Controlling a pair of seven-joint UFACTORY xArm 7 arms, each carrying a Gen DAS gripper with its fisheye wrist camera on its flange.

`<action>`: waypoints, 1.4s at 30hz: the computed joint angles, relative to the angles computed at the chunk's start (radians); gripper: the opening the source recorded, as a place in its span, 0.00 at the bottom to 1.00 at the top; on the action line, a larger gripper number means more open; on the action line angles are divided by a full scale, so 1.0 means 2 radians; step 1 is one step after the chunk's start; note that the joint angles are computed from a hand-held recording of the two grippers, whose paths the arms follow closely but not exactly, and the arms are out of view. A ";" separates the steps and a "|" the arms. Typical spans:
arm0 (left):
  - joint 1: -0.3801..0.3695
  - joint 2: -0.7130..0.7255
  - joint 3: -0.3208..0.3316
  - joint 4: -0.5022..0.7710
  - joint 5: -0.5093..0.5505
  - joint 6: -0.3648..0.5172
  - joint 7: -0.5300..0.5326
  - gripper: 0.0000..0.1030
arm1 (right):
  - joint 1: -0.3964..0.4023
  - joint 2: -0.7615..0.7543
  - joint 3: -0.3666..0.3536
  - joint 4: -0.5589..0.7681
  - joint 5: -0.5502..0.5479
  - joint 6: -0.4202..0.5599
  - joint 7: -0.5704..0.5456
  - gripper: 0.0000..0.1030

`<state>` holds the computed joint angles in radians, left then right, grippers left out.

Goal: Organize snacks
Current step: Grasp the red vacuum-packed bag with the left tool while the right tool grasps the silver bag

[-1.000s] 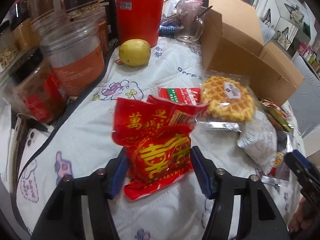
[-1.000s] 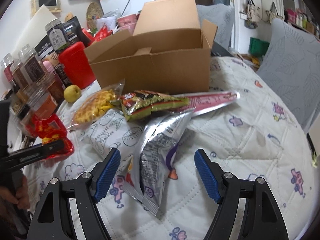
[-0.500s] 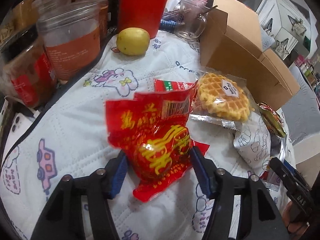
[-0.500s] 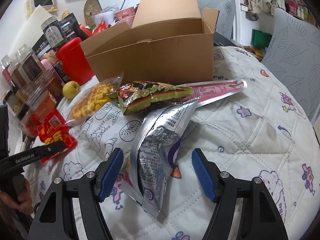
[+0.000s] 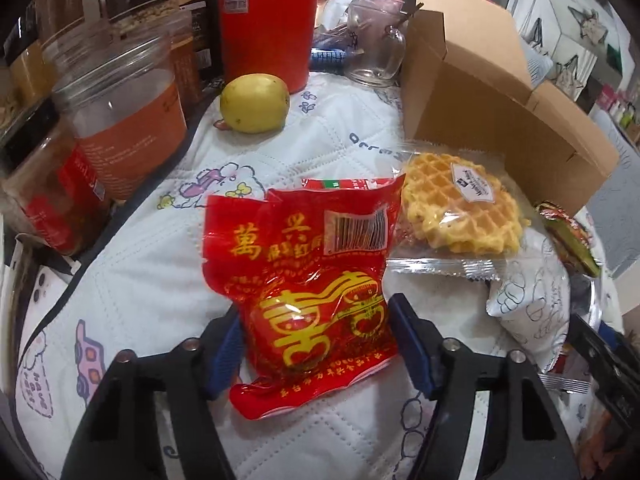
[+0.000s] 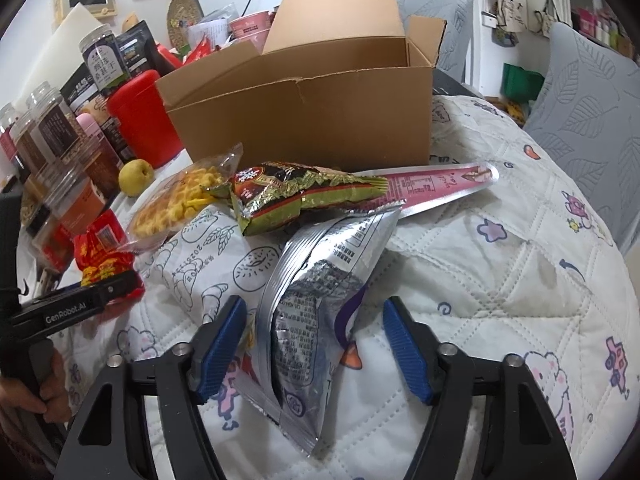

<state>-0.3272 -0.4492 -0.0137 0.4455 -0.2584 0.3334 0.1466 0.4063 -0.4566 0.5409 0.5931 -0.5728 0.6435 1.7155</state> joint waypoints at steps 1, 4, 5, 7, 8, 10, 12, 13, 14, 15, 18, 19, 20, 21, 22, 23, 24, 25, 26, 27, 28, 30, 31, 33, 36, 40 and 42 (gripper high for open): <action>-0.004 -0.002 0.006 0.000 -0.005 0.001 0.005 0.63 | 0.001 -0.004 -0.004 -0.007 -0.003 -0.018 0.000 0.45; -0.001 -0.011 0.004 -0.003 -0.004 0.009 0.004 0.62 | -0.001 -0.004 0.002 -0.003 -0.003 -0.010 -0.003 0.41; 0.000 -0.015 0.005 -0.004 -0.005 0.013 0.004 0.62 | -0.001 -0.004 0.003 -0.003 -0.003 -0.010 -0.003 0.41; -0.002 -0.026 0.009 -0.008 -0.008 0.024 0.007 0.61 | 0.001 -0.010 0.002 -0.008 0.001 -0.014 -0.001 0.40; -0.002 -0.030 0.010 -0.008 -0.009 0.028 0.007 0.61 | 0.003 -0.013 0.001 -0.010 0.004 -0.015 -0.002 0.40; 0.000 -0.041 0.012 -0.011 -0.010 0.039 0.009 0.61 | 0.006 -0.018 0.003 -0.012 0.010 -0.013 -0.004 0.40; 0.003 -0.057 0.013 -0.016 -0.009 0.052 0.011 0.61 | 0.010 -0.026 0.004 -0.017 0.017 -0.013 -0.006 0.40; 0.004 -0.064 0.014 -0.018 -0.009 0.056 0.012 0.61 | 0.012 -0.031 0.005 -0.019 0.021 -0.011 -0.008 0.40; 0.004 -0.072 0.014 -0.021 -0.009 0.062 0.012 0.61 | 0.014 -0.035 0.006 -0.020 0.025 -0.008 -0.010 0.40; 0.006 -0.080 0.012 -0.024 -0.007 0.067 0.013 0.61 | 0.015 -0.038 0.008 -0.020 0.028 -0.005 -0.011 0.40; 0.003 -0.097 0.012 -0.031 -0.006 0.077 0.016 0.61 | 0.020 -0.049 0.013 -0.022 0.038 0.005 -0.015 0.40; -0.002 -0.100 0.015 -0.032 -0.009 0.083 0.020 0.61 | 0.021 -0.052 0.014 -0.023 0.041 0.007 -0.016 0.40; -0.006 -0.099 0.015 -0.031 -0.012 0.086 0.022 0.60 | 0.024 -0.057 0.014 -0.024 0.046 0.009 -0.018 0.40; -0.011 -0.100 0.016 -0.032 -0.015 0.090 0.027 0.60 | 0.025 -0.059 0.014 -0.025 0.050 0.010 -0.020 0.40; -0.016 -0.101 0.017 -0.033 -0.018 0.094 0.031 0.60 | 0.028 -0.062 0.014 -0.027 0.054 0.009 -0.022 0.40; -0.022 -0.102 0.019 -0.034 -0.023 0.098 0.036 0.60 | 0.029 -0.064 0.014 -0.028 0.058 0.009 -0.024 0.40; -0.027 -0.103 0.021 -0.035 -0.028 0.102 0.041 0.60 | 0.030 -0.066 0.015 -0.029 0.061 0.009 -0.026 0.40; -0.032 -0.099 0.022 -0.034 -0.034 0.105 0.048 0.61 | 0.031 -0.068 0.016 -0.030 0.065 0.010 -0.027 0.40; -0.033 -0.095 0.021 -0.033 -0.037 0.106 0.050 0.61 | 0.033 -0.070 0.017 -0.031 0.069 0.012 -0.028 0.40; -0.033 -0.092 0.018 -0.033 -0.039 0.105 0.049 0.61 | 0.034 -0.071 0.019 -0.032 0.073 0.015 -0.029 0.40; -0.033 -0.088 0.017 -0.033 -0.042 0.102 0.051 0.61 | 0.035 -0.071 0.020 -0.032 0.075 0.018 -0.031 0.40; -0.030 -0.084 0.009 -0.033 -0.040 0.095 0.051 0.64 | 0.035 -0.069 0.021 -0.033 0.077 0.019 -0.033 0.41; -0.028 -0.080 0.003 -0.033 -0.035 0.090 0.049 0.67 | 0.035 -0.069 0.022 -0.033 0.078 0.019 -0.033 0.42; -0.025 -0.075 -0.013 -0.034 -0.018 0.083 0.045 0.76 | 0.034 -0.065 0.022 -0.033 0.078 0.016 -0.035 0.43; -0.013 -0.073 -0.049 -0.041 0.022 0.065 0.021 0.82 | 0.029 -0.055 0.023 -0.028 0.075 0.017 -0.037 0.45; -0.020 -0.079 -0.037 -0.049 0.032 0.049 0.005 0.71 | 0.029 -0.041 0.021 -0.021 0.072 0.023 -0.038 0.46; -0.024 -0.081 -0.029 -0.049 0.032 0.050 0.003 0.68 | 0.030 -0.044 0.018 -0.027 0.072 0.014 -0.030 0.46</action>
